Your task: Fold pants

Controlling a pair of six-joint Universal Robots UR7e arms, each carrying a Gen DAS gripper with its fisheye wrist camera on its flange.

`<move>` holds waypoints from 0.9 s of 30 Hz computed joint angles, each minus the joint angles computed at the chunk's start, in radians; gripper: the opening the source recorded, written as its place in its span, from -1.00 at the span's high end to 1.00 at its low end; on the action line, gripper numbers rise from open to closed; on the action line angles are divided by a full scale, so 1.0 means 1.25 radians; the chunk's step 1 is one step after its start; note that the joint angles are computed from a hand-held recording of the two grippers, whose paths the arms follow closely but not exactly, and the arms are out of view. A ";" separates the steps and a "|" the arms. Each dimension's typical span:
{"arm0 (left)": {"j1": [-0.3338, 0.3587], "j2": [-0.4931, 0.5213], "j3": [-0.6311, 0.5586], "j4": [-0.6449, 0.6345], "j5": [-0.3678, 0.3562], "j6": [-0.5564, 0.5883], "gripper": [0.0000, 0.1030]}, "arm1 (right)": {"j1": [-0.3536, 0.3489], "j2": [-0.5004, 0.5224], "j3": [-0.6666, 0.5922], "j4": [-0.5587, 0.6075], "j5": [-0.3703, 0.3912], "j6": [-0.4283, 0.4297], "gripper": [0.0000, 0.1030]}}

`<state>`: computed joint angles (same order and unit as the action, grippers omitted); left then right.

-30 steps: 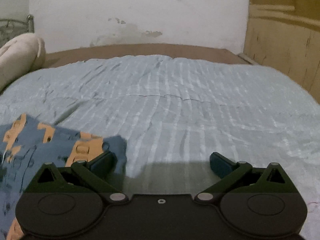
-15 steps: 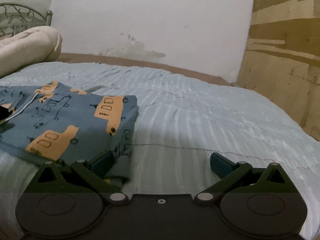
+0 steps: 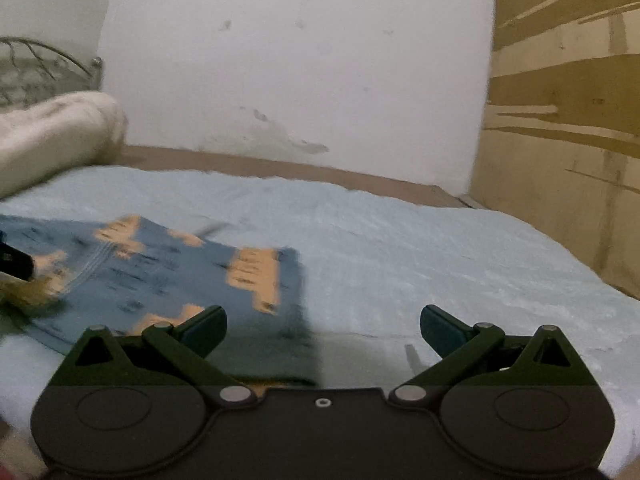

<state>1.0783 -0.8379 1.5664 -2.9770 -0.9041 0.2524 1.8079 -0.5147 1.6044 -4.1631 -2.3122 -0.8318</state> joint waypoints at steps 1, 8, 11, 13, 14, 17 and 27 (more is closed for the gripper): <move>0.002 -0.004 0.000 -0.004 0.005 -0.006 -0.99 | 0.004 0.000 -0.001 0.025 0.018 0.010 -0.99; 0.017 -0.020 -0.014 -0.012 0.076 -0.049 -0.99 | 0.027 0.040 -0.077 0.199 0.111 0.028 -0.99; 0.023 -0.031 -0.017 0.002 0.098 -0.071 -0.99 | 0.033 0.070 -0.128 0.252 0.112 0.021 -0.99; 0.026 -0.037 -0.018 0.011 0.106 -0.083 -0.99 | 0.037 0.088 -0.155 0.271 0.103 0.015 -0.99; 0.029 -0.039 -0.020 0.016 0.106 -0.086 -0.99 | 0.037 0.094 -0.166 0.276 0.095 0.010 -0.99; 0.032 -0.046 -0.019 0.019 0.102 -0.088 -0.99 | 0.040 0.117 -0.191 0.254 0.067 -0.005 -0.99; 0.035 -0.042 -0.024 0.027 0.102 -0.092 -0.99 | 0.021 0.117 -0.188 0.247 0.081 0.004 -0.99</move>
<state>1.1221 -0.8907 1.5361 -2.9436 -0.7762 0.1377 1.8344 -0.3678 1.3692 -3.8548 -2.2108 -0.8264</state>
